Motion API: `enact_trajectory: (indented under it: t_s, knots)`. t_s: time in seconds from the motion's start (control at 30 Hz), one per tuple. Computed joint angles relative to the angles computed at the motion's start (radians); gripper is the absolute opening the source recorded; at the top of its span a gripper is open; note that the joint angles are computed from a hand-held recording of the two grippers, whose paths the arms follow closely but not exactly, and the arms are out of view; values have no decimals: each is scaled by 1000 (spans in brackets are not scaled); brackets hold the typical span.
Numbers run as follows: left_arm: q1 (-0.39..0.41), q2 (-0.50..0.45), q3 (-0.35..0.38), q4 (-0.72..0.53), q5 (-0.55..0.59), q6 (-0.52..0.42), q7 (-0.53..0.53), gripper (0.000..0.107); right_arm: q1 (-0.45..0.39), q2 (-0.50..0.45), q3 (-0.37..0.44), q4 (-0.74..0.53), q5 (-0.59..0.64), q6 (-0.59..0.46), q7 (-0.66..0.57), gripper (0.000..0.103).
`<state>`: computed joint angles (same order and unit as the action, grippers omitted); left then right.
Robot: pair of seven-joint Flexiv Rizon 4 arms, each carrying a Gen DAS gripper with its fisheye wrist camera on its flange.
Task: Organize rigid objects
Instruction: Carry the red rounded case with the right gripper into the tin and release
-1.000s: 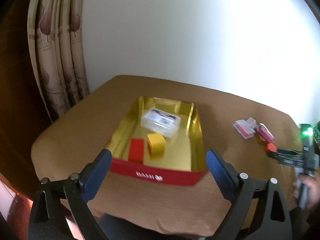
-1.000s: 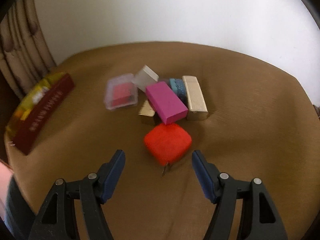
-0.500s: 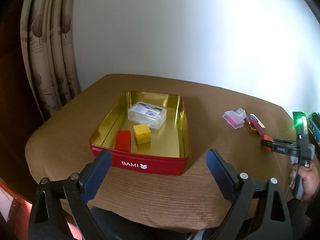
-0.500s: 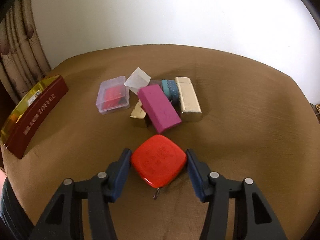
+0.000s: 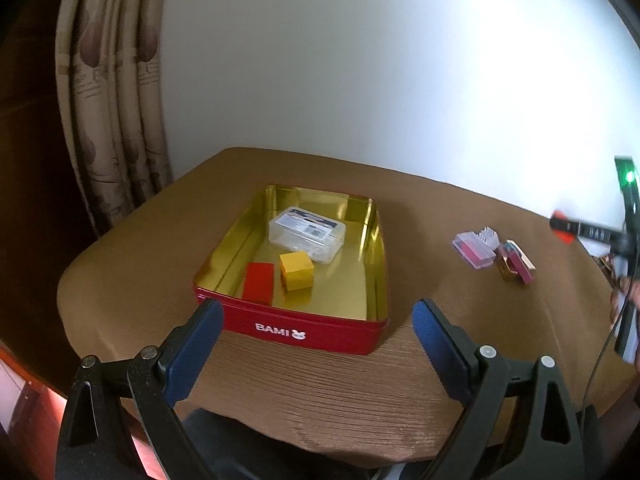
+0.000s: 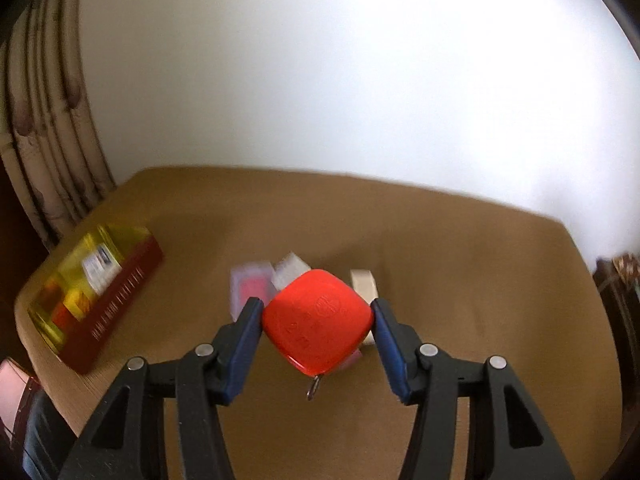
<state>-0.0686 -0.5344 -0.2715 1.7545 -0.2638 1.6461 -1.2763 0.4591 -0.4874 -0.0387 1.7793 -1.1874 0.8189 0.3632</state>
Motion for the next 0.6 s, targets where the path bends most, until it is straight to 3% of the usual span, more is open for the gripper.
enact_trajectory:
  t_s: [0.2,0.43,0.6]
  knots:
    - [-57,16,102,0,-10,-21,-66,94,24,-82,-28,-217,17,-4,-174,56]
    - [-53,36,128,20,-7,-2,-108,94,75,-226,-58,-509,121,-4,-398,56]
    - [-49,43,147,21,-9,1,-141,94,117,-416,-79,-829,287,-44,-606,56]
